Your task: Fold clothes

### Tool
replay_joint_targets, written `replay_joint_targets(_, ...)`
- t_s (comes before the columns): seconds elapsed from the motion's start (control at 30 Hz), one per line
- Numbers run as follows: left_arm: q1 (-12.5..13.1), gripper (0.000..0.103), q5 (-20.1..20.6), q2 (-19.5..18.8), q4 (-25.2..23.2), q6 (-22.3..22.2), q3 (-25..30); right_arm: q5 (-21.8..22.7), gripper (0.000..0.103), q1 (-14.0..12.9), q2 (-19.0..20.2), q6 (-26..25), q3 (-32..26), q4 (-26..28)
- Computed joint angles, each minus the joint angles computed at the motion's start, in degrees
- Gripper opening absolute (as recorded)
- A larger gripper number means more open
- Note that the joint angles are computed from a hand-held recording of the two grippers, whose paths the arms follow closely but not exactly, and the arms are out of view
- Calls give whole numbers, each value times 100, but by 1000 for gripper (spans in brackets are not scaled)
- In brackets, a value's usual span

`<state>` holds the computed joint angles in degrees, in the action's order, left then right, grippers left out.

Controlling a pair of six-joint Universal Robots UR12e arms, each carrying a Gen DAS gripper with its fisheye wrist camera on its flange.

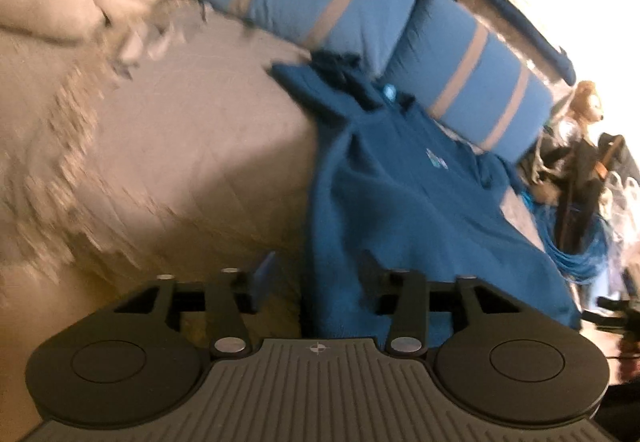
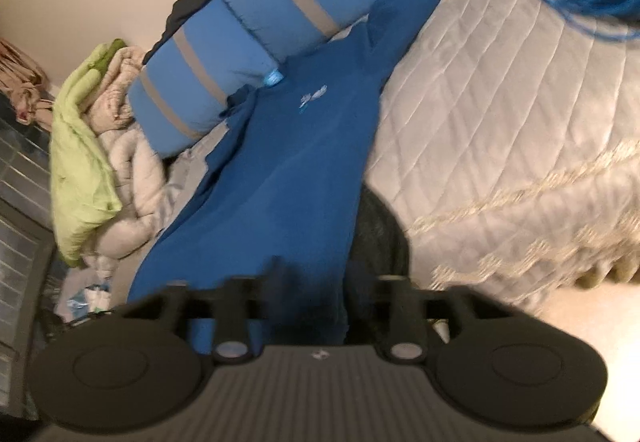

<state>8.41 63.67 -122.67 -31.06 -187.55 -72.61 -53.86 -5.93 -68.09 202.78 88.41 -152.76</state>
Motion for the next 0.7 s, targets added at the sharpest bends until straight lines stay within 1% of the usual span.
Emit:
replay_joint_targets(0.03,3,54,60,3,102,-52,12,-139,86,14,-8,-40,-22,-40)
replay_joint_targets(0.1,-6,67,189,3,279,-100,56,-383,88,35,-8,-124,-90,-76)
replay_joint_targets(0.2,-47,71,411,-3,455,40,176,-684,95,50,14,-244,-238,-39)
replay_joint_targets(0.3,-96,72,610,-29,390,332,417,-987,102,59,51,-425,-459,-26)
replay_joint_targets(0.37,-106,73,724,-37,422,446,572,-1227,103,66,71,-560,-633,-42)
replay_joint_targets(0.4,-112,76,780,-44,438,505,652,-1357,103,66,77,-629,-716,-95)
replay_joint_targets(0.47,-119,76,873,-57,482,610,810,-1655,103,60,91,-690,-882,-249)
replay_joint_targets(0.63,-83,78,822,-36,856,602,1071,-2224,103,-30,114,-696,-1262,-730)
replay_joint_targets(0.67,-81,83,840,-38,942,588,1129,-2332,103,-49,120,-720,-1335,-831)
replay_joint_targets(0.7,-99,88,971,-45,1075,527,1180,-2446,103,-65,129,-761,-1406,-941)
